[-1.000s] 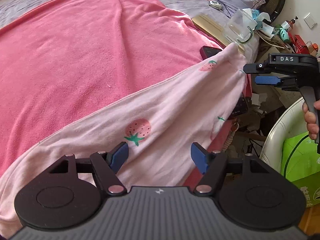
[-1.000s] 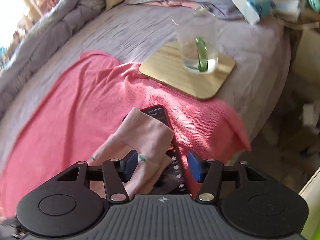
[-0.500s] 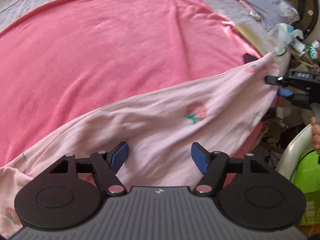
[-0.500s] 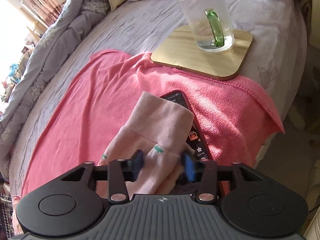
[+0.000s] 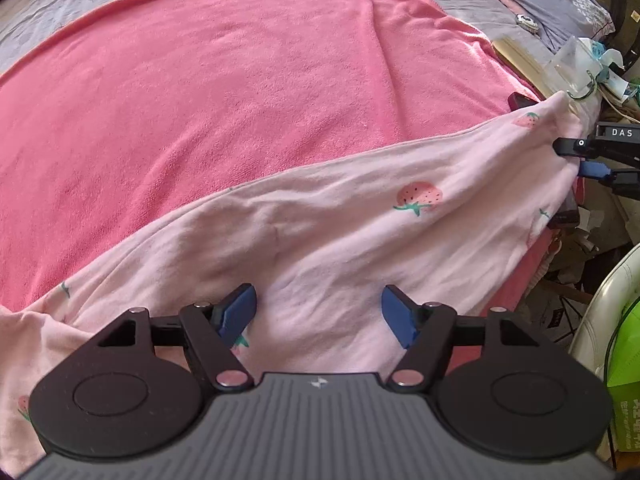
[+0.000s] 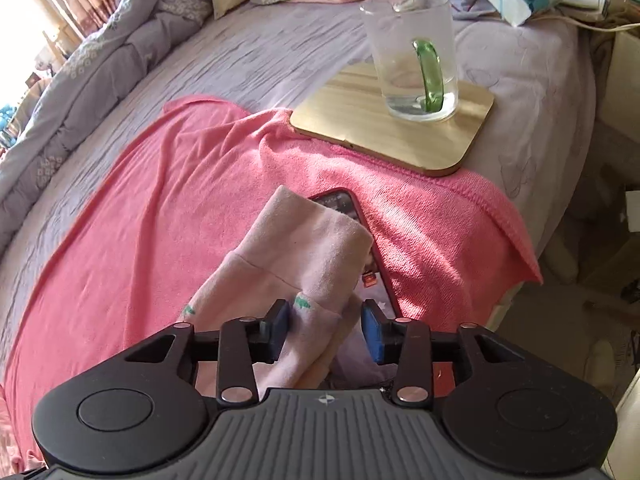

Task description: Fold clothes

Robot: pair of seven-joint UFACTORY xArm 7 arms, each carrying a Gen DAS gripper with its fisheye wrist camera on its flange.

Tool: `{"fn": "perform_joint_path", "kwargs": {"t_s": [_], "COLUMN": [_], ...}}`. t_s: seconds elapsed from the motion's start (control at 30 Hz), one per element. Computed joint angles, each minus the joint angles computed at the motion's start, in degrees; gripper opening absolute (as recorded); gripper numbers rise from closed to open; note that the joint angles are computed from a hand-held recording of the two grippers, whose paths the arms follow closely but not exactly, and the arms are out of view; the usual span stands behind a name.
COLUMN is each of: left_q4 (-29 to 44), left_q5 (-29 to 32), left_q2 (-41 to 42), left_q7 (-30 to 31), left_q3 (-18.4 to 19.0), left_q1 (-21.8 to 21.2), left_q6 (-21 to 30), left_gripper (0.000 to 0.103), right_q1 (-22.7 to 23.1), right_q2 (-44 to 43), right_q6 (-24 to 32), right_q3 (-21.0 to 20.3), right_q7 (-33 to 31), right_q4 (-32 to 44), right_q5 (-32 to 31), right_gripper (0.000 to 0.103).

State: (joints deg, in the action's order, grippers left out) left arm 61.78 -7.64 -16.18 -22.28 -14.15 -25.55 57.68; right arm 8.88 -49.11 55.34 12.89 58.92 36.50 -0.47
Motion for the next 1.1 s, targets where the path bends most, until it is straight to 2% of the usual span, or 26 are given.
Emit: {"fn": "perform_joint_path", "kwargs": {"t_s": [0.03,0.07,0.17,0.33,0.43,0.53,0.63,0.7,0.77,0.8,0.83,0.9,0.93,0.97,1.07,1.1], "left_q4": [0.0,0.0,0.2,-1.2,-4.2,-6.8,-8.9,-10.8,-12.8,-13.8,-14.7,-16.4,-17.2,-17.9,-19.6,-20.0], "left_q5": [0.5,1.1,2.0,0.5,2.5,6.3,10.0,12.0,13.3,14.1,14.8,15.7,15.8,15.9,15.4,15.0], "left_q2": [0.1,0.3,0.5,-3.6,-10.7,-18.4,-26.1,-32.0,-38.1,-41.2,-43.9,-48.4,-50.3,-52.2,-57.3,-58.3], "left_q7": [-0.4,-0.9,-1.8,-3.3,-5.9,-8.4,-9.8,-10.4,-10.9,-10.8,-10.4,-9.4,-8.9,-8.5,-7.3,-7.3], "left_q3": [-0.3,-0.6,-0.8,0.6,1.6,2.2,3.2,4.5,5.8,6.7,7.5,8.5,9.0,9.5,11.1,11.3], "left_q1": [0.0,0.0,-0.1,0.7,3.3,7.3,11.8,15.0,18.1,19.6,21.1,23.3,24.1,24.9,27.0,27.7], "left_q6": [-0.1,-0.1,0.1,1.5,4.2,10.6,17.5,22.6,27.9,30.7,33.3,37.3,38.7,40.0,42.7,43.1], "left_gripper": [0.070,0.071,0.071,0.070,0.070,0.070,0.070,0.070,0.070,0.070,0.070,0.070,0.070,0.070,0.070,0.070], "right_q1": [0.2,0.5,0.7,1.2,4.4,10.8,21.5,27.4,34.8,40.3,43.4,46.2,46.2,45.9,44.6,45.6], "right_q2": [-0.1,-0.1,-0.2,-1.6,0.6,7.2,19.2,28.8,39.0,44.0,48.8,57.7,60.9,62.3,61.1,60.2], "right_q6": [-0.7,-1.8,-3.6,-7.2,-12.5,-20.2,-30.7,-35.4,-37.5,-37.3,-35.1,-25.1,-20.2,-17.3,-14.2,-13.3], "right_q3": [-0.2,-0.6,-1.2,-2.0,-2.5,-2.5,-2.8,-1.8,-3.1,-6.0,-7.1,-6.5,-4.6,-2.4,3.9,4.0], "right_q7": [0.1,0.1,0.5,2.1,0.0,-3.9,-10.2,-18.1,-26.3,-28.0,-28.1,-26.1,-24.8,-23.9,-20.9,-20.4], "right_q4": [-0.4,-0.8,-1.3,-0.5,2.4,6.8,13.2,19.4,27.3,31.3,35.7,45.8,50.1,52.5,53.5,53.3], "right_q5": [0.4,1.0,2.3,4.9,7.8,12.6,20.8,27.8,32.6,31.4,27.8,15.8,9.8,3.8,-14.0,-18.5], "right_gripper": [0.039,0.031,0.017,0.013,0.013,0.013,0.013,0.013,0.012,0.012,0.013,0.017,0.018,0.025,0.044,0.049]}}
